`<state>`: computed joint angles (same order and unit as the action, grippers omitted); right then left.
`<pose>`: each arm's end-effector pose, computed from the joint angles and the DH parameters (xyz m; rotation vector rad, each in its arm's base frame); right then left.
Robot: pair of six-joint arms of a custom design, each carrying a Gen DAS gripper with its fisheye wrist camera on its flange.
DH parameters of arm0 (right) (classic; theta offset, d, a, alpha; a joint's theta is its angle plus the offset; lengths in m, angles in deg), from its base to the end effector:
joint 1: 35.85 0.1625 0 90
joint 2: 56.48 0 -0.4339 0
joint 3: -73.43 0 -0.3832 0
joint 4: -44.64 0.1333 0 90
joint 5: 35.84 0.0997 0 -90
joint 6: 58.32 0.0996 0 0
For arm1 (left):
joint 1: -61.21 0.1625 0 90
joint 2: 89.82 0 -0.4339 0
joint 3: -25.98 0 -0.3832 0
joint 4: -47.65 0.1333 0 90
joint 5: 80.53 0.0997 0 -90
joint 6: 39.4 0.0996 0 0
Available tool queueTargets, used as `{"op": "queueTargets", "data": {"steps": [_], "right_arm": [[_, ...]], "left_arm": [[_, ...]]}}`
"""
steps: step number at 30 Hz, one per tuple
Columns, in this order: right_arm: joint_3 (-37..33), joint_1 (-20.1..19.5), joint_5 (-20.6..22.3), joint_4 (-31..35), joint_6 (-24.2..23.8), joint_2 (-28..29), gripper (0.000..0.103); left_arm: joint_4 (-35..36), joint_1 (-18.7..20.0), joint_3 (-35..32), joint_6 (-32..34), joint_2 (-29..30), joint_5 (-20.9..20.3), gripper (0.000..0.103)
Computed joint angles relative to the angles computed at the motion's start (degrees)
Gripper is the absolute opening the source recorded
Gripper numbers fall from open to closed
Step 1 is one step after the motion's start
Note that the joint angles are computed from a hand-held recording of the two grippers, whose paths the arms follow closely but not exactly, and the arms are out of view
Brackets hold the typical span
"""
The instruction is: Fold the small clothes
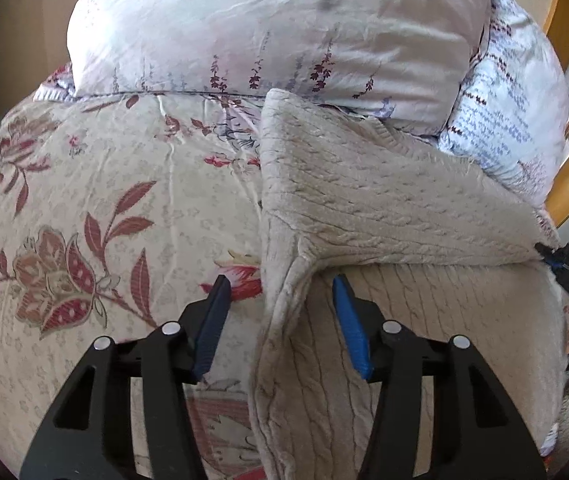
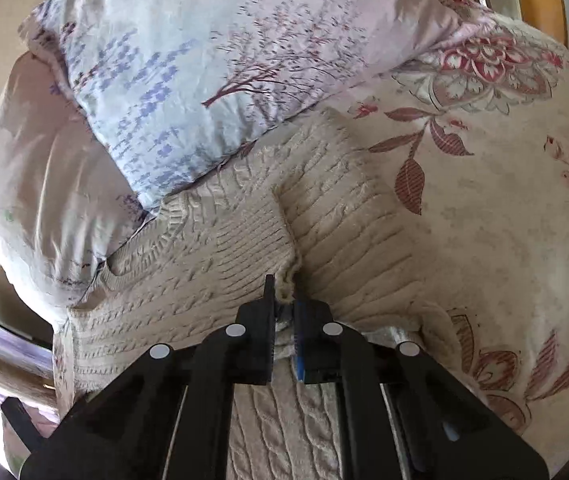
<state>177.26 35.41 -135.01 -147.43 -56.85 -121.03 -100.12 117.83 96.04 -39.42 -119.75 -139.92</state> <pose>-0.0867 -0.6212 0.3554 -0.5481 -2.3917 1.4492 -0.2810 -0.7609 0.0805 0.6538 2.5746 -0.6031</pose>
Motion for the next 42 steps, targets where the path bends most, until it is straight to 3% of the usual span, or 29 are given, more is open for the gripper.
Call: {"op": "queueTargets", "data": {"steps": [1,3,5,7,11,15,17,23,27,31,35,39,42], "right_arm": [[0.97,-0.11,0.62,-0.02,-0.67,-0.88,0.009],[3.68,-0.70,3.28,-0.83,-1.82,-3.04,0.022],[7.34,-2.28,7.69,-2.23,-3.26,-6.03,0.059],[10.71,-4.30,11.57,-3.32,-5.13,-8.87,0.065],[17.36,-10.64,20.60,0.39,-8.73,-15.52,0.064],[22.54,-15.59,24.32,3.05,-11.93,-19.24,0.064],[25.17,-17.86,27.26,4.05,-13.70,-20.58,0.059],[29.84,-21.32,36.32,7.74,-18.76,-22.19,0.046],[31.97,-22.35,40.61,11.46,-22.73,-23.31,0.041],[33.69,-23.04,42.69,14.76,-26.47,-24.34,0.030],[34.98,-21.83,40.20,14.38,-28.98,-24.52,0.025],[35.33,-21.18,39.85,13.51,-29.97,-24.80,0.019],[35.94,-20.17,38.68,10.30,-30.83,-24.82,0.010]], "left_arm": [[-0.10,0.23,0.72,-0.47,-0.66,-1.44,0.052],[-0.73,0.58,2.40,-1.14,-2.01,-3.72,0.052],[-1.52,1.12,4.93,-2.03,-4.05,-7.14,0.053],[-2.67,1.71,7.82,-2.94,-6.26,-10.80,0.054],[-4.46,2.44,13.08,-4.40,-9.82,-15.16,0.054],[-5.95,2.79,17.70,-5.78,-12.28,-17.33,0.054],[-8.38,2.71,20.62,-5.89,-13.57,-18.18,0.054],[-12.54,3.03,27.66,-6.51,-17.05,-23.88,0.051],[-14.41,3.26,31.71,-6.70,-19.05,-27.50,0.043],[-13.76,3.66,34.14,-7.75,-20.41,-31.65,0.036],[-14.71,3.87,36.25,-8.91,-21.09,-34.16,0.031],[-13.69,3.43,36.80,-8.94,-21.53,-33.62,0.023],[-11.64,2.73,36.20,-7.85,-21.52,-32.02,0.009]]}}
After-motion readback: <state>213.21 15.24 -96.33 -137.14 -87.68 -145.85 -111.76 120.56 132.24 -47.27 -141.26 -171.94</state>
